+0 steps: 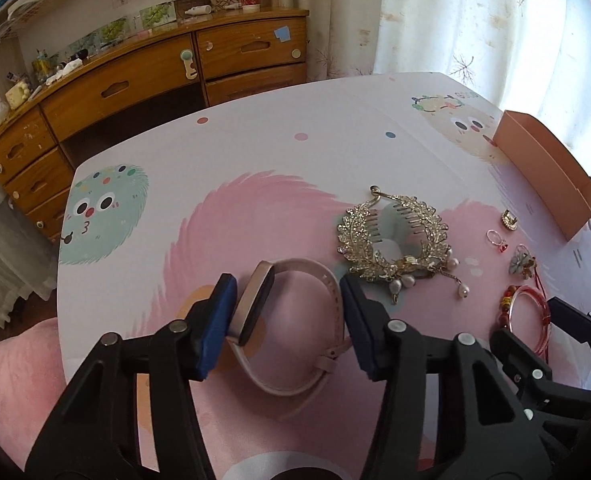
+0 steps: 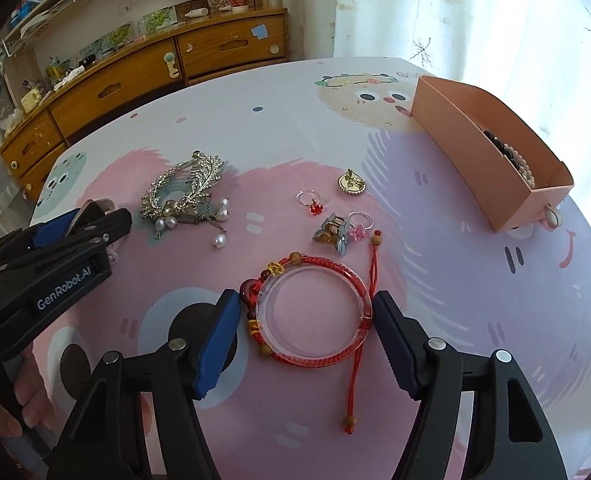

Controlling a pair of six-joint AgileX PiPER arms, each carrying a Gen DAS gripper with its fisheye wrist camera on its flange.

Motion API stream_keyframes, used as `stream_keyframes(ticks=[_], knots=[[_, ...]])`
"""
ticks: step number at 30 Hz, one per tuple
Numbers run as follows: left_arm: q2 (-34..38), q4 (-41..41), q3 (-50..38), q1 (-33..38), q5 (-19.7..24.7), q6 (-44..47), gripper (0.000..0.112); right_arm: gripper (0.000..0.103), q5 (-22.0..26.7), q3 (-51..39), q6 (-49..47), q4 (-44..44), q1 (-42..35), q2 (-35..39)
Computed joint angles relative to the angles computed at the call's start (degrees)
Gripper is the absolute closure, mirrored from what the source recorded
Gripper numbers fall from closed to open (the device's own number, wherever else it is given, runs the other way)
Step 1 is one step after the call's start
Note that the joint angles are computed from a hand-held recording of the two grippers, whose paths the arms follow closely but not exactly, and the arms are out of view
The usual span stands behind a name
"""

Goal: Organize jewelry
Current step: 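Grasp the pink-strap smartwatch with the left tool while the right tool grasps the red bangle, then carry the smartwatch and red bangle to the peach box and release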

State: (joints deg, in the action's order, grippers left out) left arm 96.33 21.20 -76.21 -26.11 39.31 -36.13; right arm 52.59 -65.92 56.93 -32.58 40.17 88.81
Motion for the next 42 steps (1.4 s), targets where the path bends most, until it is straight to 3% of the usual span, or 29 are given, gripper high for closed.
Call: stream_keyframes(ticks=[3,9,19,29,35,42], knots=[[-0.57,-0.35,0.73,0.25,-0.58,-0.30,0.080,0.036,0.30,-1.72,0.75,0.20,1.66,1.63],[-2.18,-4.33,2.36,1.27,-2.02,1.93,0.094,0.037,-2.22,3.00,-4.79,3.14,-2.63,-3.97],[-7.58,-3.24,4.32,-2.38,-0.94,-1.96,0.094,0.037,-4.02,8.56,-5.88,6.92,-4.54,-10.35],[-11.42,-0.91,0.79,-8.24,5.38,-7.75,0.094,0.037,-5.87,11.55,-14.08,13.11,-7.96,-18.31],[-11.65,-0.35,-2.13,-12.13,7.92,-12.93,0.094,0.037,-5.45,9.28,-24.92,20.68,-13.73,-22.69],[-7.22,1.26,-10.68,-17.24,11.09,-17.34,0.094,0.037,-1.11,2.02,-49.68,36.61,-28.37,-24.81]])
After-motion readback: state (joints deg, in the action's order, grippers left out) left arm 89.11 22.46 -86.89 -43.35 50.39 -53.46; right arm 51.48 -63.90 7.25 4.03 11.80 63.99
